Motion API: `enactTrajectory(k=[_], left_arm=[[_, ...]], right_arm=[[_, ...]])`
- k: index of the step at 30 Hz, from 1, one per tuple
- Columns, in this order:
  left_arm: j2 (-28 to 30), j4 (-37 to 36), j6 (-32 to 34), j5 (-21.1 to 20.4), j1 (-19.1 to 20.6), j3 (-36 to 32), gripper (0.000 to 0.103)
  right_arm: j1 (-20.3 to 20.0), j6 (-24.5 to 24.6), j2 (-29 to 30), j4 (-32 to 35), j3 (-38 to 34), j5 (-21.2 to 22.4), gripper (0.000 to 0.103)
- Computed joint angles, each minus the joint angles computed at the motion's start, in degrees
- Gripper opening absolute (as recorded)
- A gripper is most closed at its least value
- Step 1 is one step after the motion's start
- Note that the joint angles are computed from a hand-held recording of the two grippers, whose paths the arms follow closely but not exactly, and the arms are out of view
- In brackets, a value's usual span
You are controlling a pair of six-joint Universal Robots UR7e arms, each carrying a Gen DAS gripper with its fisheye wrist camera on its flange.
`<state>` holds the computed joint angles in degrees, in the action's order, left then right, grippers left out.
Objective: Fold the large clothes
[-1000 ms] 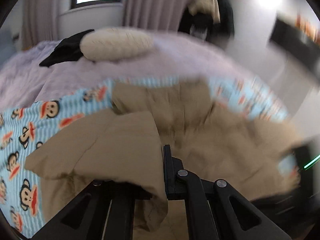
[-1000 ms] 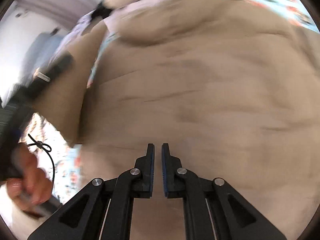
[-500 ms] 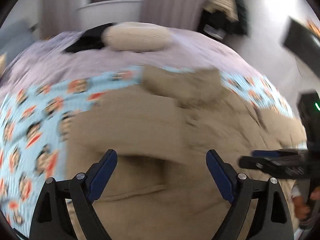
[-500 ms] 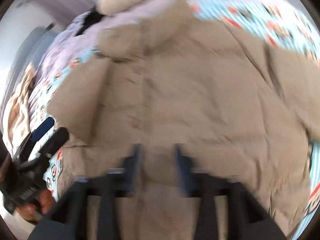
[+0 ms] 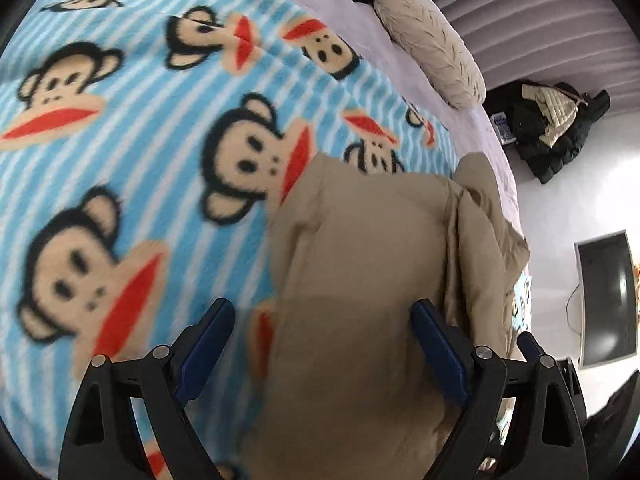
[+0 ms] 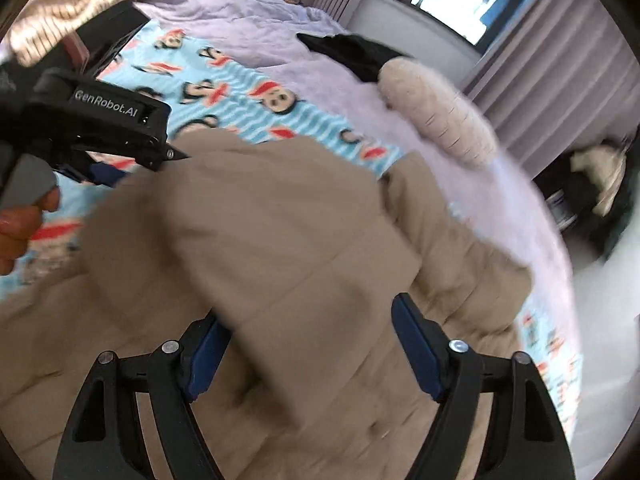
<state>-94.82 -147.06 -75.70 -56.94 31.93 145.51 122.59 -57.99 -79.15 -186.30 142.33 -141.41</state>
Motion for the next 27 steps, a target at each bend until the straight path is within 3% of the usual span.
enactTrajectory(k=[1, 2, 3, 5, 8, 12, 14, 16, 19, 22, 25, 27], left_arm=[[0.74, -2.17, 0.75, 0.35, -0.04, 0.19, 0.04], [1.36, -3.3, 1.59, 0.17, 0.11, -0.14, 0.028], [1.73, -2.04, 1.45, 1.01, -0.66, -0.81, 0.024], [3.11, 6.4, 1.72, 4.82, -3.31, -3.8, 0.02], [5.86, 17.06, 2.92, 8.23, -6.77, -7.63, 0.02], [12.35, 28.24, 3.09, 11.56, -8.03, -12.67, 0.022], [13.19, 31.56, 0.24, 12.68, -8.01, -13.65, 0.034], [13.01, 38.9, -5.69, 14.41, -8.57, -15.65, 0.063], [8.86, 46.27, -10.32, 16.19, -10.71, -16.28, 0.064], [4.11, 52.62, -13.52, 15.69, -12.5, -16.8, 0.065], [-0.06, 52.29, -14.36, 11.55, -14.36, -15.22, 0.064], [-0.98, 49.34, -13.0, 8.88, -15.68, -13.57, 0.064]], right_arm=[[-0.34, -1.52, 0.83, -3.6, -0.09, 0.04, 0.057], [-1.07, -0.64, 0.08, -4.8, -0.58, 0.86, 0.02], [-1.61, 2.56, -1.21, -3.6, -0.87, 1.11, 0.006], [-3.93, 14.1, -7.68, 6.0, -2.9, 3.54, 0.006], [-12.82, 32.1, -20.06, 23.99, -5.74, 13.46, 0.006], [-31.91, 54.38, -31.9, 45.96, -8.87, 30.33, 0.006], [-41.27, 59.37, -36.39, 49.88, -8.09, 40.85, 0.005], [-44.29, 59.45, -38.7, 51.99, -7.86, 45.17, 0.005], [-41.07, 58.8, -38.88, 55.39, -9.29, 40.83, 0.016], [-38.14, 59.41, -39.64, 57.76, -10.85, 36.25, 0.039], [-33.17, 59.49, -40.67, 57.33, -11.62, 28.74, 0.041], [-30.27, 57.05, -41.65, 55.13, -11.51, 24.84, 0.039]])
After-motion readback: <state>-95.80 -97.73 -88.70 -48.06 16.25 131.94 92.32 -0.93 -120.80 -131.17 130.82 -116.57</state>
